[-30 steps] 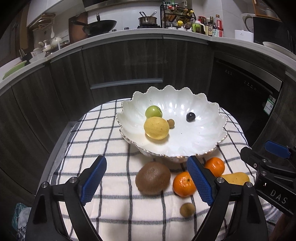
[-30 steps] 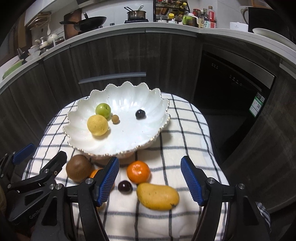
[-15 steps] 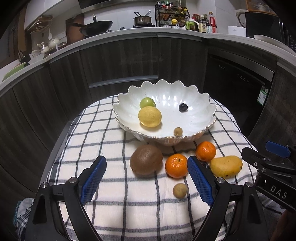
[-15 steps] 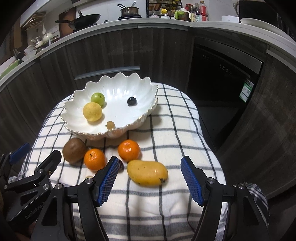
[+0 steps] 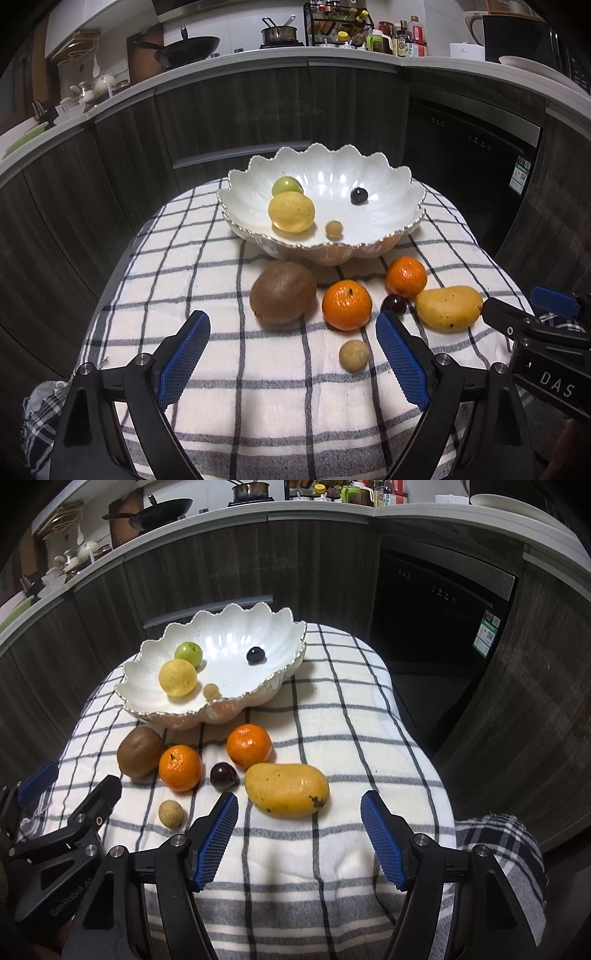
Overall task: Organize fruits
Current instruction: 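Withdraw both open tools from the bowl toward the loose fruits, then close the left tool on the small tan round fruit, then close the right tool on the yellow mango while the left tool holds the tan fruit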
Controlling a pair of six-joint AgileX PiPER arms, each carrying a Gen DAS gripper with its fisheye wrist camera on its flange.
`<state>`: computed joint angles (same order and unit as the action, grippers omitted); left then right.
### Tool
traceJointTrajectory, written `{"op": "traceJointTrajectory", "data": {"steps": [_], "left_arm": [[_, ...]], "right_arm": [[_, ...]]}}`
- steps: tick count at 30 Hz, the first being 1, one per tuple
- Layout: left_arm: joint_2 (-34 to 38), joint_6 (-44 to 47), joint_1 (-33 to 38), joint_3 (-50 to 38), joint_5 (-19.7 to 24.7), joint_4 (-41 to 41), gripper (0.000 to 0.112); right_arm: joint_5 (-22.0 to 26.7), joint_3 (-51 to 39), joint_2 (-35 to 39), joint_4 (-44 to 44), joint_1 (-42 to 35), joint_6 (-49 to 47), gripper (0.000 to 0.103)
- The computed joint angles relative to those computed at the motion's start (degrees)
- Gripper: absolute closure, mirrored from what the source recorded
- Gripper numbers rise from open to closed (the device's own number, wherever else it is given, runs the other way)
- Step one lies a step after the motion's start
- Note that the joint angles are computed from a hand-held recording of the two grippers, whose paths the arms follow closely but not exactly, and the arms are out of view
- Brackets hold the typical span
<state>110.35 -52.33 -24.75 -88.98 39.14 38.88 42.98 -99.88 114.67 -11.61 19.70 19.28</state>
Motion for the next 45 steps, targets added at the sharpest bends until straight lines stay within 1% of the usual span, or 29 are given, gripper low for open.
{"op": "traceJointTrajectory", "data": {"steps": [7, 17, 19, 21, 24, 30, 34, 37, 39, 41, 45], "left_arm": [[2.55, -0.99, -0.81, -0.49, -0.08, 1.41, 0.020], [7.16, 2.45, -1.23, -4.14, -0.72, -2.14, 0.022], [8.29, 3.48, -1.31, -5.08, -0.55, -3.07, 0.028], [9.73, 6.63, -1.01, -6.52, -0.47, -6.49, 0.039], [11.57, 9.80, -0.92, -8.30, -0.18, -9.86, 0.051], [13.67, 12.16, -1.14, -10.80, 1.11, -12.18, 0.062], [14.21, 12.74, -1.19, -11.49, 0.97, -12.67, 0.070], [14.32, 13.04, -1.11, -11.65, 0.81, -12.82, 0.076], [14.19, 13.37, -1.04, -11.41, 0.49, -13.04, 0.084], [14.06, 13.61, -0.97, -11.21, 0.26, -13.23, 0.086], [13.19, 14.23, -0.65, -10.14, -0.57, -14.07, 0.087]], "right_arm": [[-0.65, 0.92, 0.71, -1.77, -0.25, 1.22, 0.033], [-0.56, -1.08, 2.96, -3.21, -1.54, 1.95, 0.033], [-0.19, -1.64, 3.55, -2.92, -1.84, 1.86, 0.033], [0.08, -1.89, 4.03, -2.43, -2.15, 1.61, 0.033], [0.39, -2.27, 4.64, -1.63, -2.53, 1.15, 0.033], [1.12, -3.19, 5.71, -0.50, -3.21, 0.62, 0.033], [1.59, -3.64, 6.28, 0.64, -3.64, 0.06, 0.033], [1.66, -3.66, 6.35, 0.72, -3.68, 0.02, 0.033], [1.66, -3.72, 6.38, 0.71, -3.70, -0.06, 0.033], [1.77, -3.87, 6.44, 0.67, -3.69, -0.07, 0.033], [1.60, -3.63, 6.09, 0.40, -3.59, 0.06, 0.033]]}}
